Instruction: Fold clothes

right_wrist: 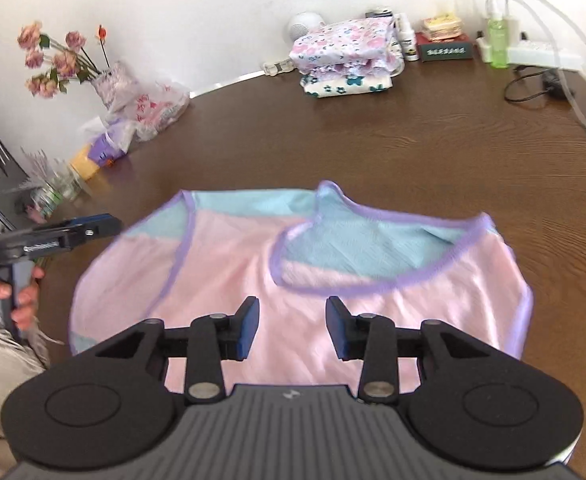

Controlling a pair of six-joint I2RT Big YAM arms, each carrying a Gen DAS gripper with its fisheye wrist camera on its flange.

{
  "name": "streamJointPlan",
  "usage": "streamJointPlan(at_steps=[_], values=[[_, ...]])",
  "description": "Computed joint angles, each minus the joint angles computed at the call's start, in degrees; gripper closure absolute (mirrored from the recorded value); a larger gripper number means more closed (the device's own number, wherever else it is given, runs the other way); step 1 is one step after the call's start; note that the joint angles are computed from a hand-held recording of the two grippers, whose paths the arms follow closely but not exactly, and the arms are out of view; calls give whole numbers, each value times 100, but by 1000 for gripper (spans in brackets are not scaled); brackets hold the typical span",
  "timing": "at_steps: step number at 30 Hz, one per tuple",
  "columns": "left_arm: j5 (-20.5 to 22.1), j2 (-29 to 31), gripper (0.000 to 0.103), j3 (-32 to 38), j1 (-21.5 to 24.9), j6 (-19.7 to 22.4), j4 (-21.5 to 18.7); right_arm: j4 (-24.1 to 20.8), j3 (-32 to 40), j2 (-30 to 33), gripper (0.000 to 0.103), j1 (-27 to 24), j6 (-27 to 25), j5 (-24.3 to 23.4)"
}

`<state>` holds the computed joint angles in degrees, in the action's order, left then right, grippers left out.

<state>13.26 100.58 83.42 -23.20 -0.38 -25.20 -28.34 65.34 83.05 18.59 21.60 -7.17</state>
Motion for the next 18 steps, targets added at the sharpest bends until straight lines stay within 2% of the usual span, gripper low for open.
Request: streamJointPlan(at_steps=[5, 9, 11, 15, 18], values=[[109, -354, 58, -727, -16, 1, -52, -207, -662, -516, 66, 92, -169, 1109], [43, -372, 58, -923, -59, -114, 88, -104, -842, -554, 64, 97, -342, 1177], [-28, -360, 59, -933, -97, -181, 142, -28, -789, -450, 62, 138, -344, 1394], [-262, -283, 60, -842, -207, -126, 206, 127, -471, -69, 62, -8, -424, 1664], [-520, -138, 61, -676, -289, -146, 230, 5, -27, 350, 62, -138, -438, 1777]])
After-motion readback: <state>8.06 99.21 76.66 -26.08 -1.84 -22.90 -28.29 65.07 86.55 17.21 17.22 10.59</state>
